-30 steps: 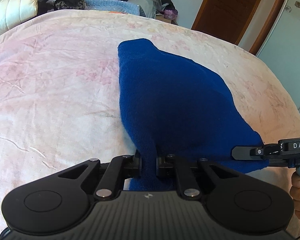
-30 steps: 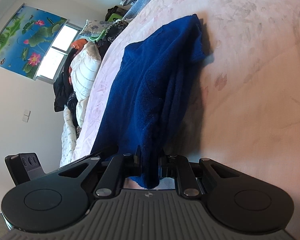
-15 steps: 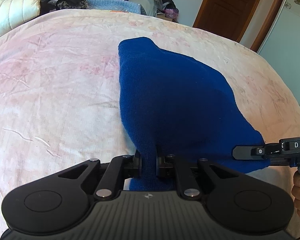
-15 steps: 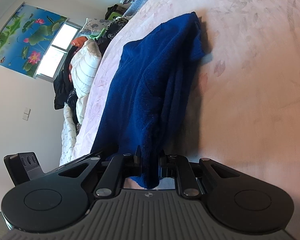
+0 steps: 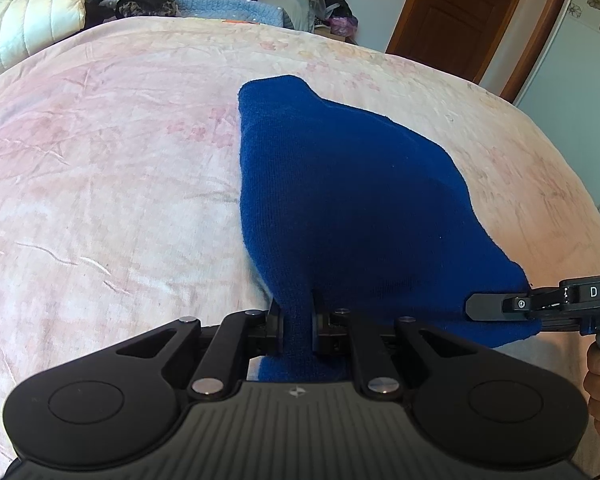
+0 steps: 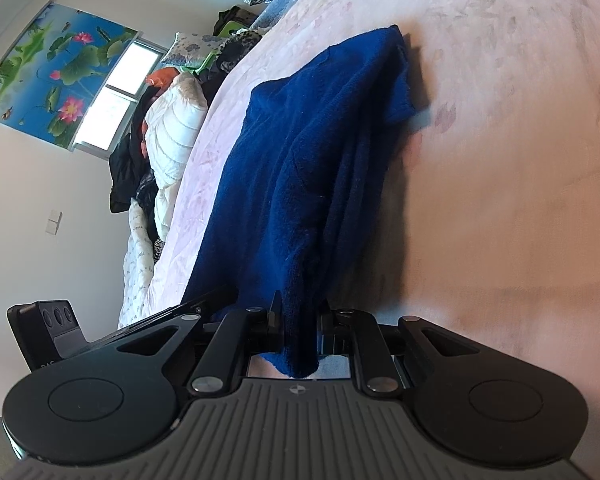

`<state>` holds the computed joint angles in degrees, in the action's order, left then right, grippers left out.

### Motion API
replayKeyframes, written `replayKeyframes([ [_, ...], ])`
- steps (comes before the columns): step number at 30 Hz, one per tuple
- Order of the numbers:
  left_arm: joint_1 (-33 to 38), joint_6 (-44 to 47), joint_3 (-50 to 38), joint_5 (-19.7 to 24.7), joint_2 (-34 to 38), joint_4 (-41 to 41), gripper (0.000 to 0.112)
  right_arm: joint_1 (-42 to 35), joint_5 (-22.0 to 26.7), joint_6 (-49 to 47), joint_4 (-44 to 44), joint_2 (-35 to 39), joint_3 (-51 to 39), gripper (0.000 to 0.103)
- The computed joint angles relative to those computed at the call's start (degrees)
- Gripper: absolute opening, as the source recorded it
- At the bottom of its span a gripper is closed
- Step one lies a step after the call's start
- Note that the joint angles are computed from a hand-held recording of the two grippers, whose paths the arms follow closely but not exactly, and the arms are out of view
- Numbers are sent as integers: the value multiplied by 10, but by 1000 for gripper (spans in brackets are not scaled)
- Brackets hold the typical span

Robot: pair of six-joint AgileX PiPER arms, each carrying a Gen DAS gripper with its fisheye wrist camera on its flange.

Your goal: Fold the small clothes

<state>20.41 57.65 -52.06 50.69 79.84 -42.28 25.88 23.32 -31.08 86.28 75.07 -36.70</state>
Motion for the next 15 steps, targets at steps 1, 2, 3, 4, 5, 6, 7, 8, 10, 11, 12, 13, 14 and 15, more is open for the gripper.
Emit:
replayKeyframes([
  [1, 2, 1, 1, 1, -1, 0, 11, 0, 0, 0, -1, 0, 0, 17],
  [2, 3, 2, 1, 2, -2, 0, 11, 1, -1, 1, -1, -1, 0, 17],
  [3, 3, 2, 1, 3, -2, 0, 11, 2, -1, 1, -1, -1, 0, 17],
  [4, 3, 2, 1, 3, -2, 0, 11, 3, -2, 1, -1, -1, 0, 17],
  [5, 4, 3, 2, 3, -3, 0, 11, 3, -2, 1, -1, -1, 0, 17],
  [6, 3, 3, 1, 3, -2, 0, 11, 3, -2, 1, -2, -1, 0, 17],
  [7, 5, 5, 2, 3, -2, -1, 11, 4, -2, 3, -3, -1, -1, 17],
  [8, 5, 5, 2, 4, -2, -1, 11, 4, -3, 3, -3, -1, -1, 17],
  [10, 6, 7, 3, 5, -3, -1, 11, 6, -3, 3, -3, -1, -1, 17],
  [11, 8, 8, 3, 6, -3, -1, 11, 7, -4, 2, 0, -1, 1, 17],
  [12, 9, 9, 3, 7, -2, -1, 11, 9, -5, -1, 4, -1, 2, 17],
  [13, 10, 11, 4, 8, -3, -1, 11, 10, -6, -2, 6, -1, 3, 17],
  [14, 11, 11, 4, 8, -3, -1, 11, 11, -6, -4, 9, -1, 4, 17],
  [15, 11, 11, 5, 9, -4, 0, 11, 13, -7, -5, 12, -2, 5, 17],
])
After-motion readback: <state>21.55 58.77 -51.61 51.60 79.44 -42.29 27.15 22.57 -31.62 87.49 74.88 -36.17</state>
